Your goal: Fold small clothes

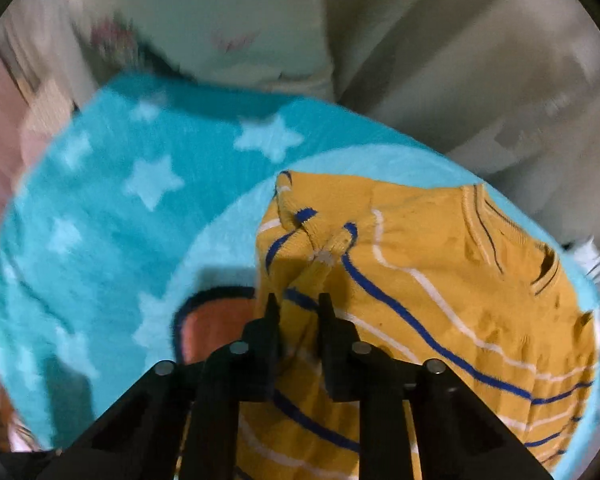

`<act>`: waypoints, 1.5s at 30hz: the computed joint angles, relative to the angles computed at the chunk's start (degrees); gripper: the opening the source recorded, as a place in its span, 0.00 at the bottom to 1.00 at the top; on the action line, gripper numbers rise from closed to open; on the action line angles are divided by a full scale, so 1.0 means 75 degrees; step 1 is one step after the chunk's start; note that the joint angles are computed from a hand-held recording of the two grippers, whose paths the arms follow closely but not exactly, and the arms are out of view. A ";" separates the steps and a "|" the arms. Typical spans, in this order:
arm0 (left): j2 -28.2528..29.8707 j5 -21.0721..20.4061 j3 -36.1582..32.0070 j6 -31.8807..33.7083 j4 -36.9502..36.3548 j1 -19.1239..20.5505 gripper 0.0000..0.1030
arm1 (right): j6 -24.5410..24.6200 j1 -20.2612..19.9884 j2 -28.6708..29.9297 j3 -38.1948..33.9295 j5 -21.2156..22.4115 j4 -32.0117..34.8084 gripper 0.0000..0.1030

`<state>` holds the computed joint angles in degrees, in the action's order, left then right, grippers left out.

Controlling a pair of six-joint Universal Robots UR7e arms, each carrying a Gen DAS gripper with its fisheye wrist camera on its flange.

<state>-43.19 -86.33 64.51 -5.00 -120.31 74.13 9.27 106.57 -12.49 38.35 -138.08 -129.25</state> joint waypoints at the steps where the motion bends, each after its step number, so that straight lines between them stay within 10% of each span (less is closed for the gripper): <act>1: -0.0095 0.0070 0.0114 -0.0104 -0.0152 -0.0042 0.20 | -0.0103 -0.0035 -0.0447 0.0755 0.0355 -0.0762 0.15; 10: -0.0632 0.0482 0.1297 -0.0361 -0.1191 -0.0547 0.21 | 0.0025 -0.0509 -0.3676 0.5469 0.2475 -0.4594 0.14; 19: -0.0598 0.0389 0.2134 -0.0474 -0.1384 -0.1145 0.25 | 0.0856 -0.1809 -0.5968 0.8559 0.3342 -0.6346 0.14; 27: -0.0375 0.0371 0.2392 -0.0509 -0.1345 -0.1523 0.25 | 0.1404 -0.2272 -0.6899 0.9911 0.2993 -0.7216 0.17; 31: -0.0386 0.0428 0.2577 -0.0582 -0.1490 -0.1644 0.25 | 0.1257 -0.2107 -0.7224 1.0238 0.3445 -0.7638 0.54; 40: -0.0565 0.0583 0.2831 -0.0620 -0.1587 -0.1795 0.25 | 0.1136 -0.1614 -0.6142 0.9080 0.3616 -0.5887 0.53; 42: -0.0638 0.0663 0.2874 -0.0614 -0.1646 -0.1800 0.25 | 0.1351 -0.1701 -0.6032 0.9046 0.3928 -0.5750 0.19; 45: -0.0719 0.0773 0.2890 -0.0633 -0.1686 -0.1788 0.26 | 0.1495 -0.1935 -0.6288 0.9559 0.4663 -0.6712 0.17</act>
<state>-48.58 -80.53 86.19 -9.75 -132.96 60.72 20.48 92.06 -59.65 110.04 -103.12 -179.59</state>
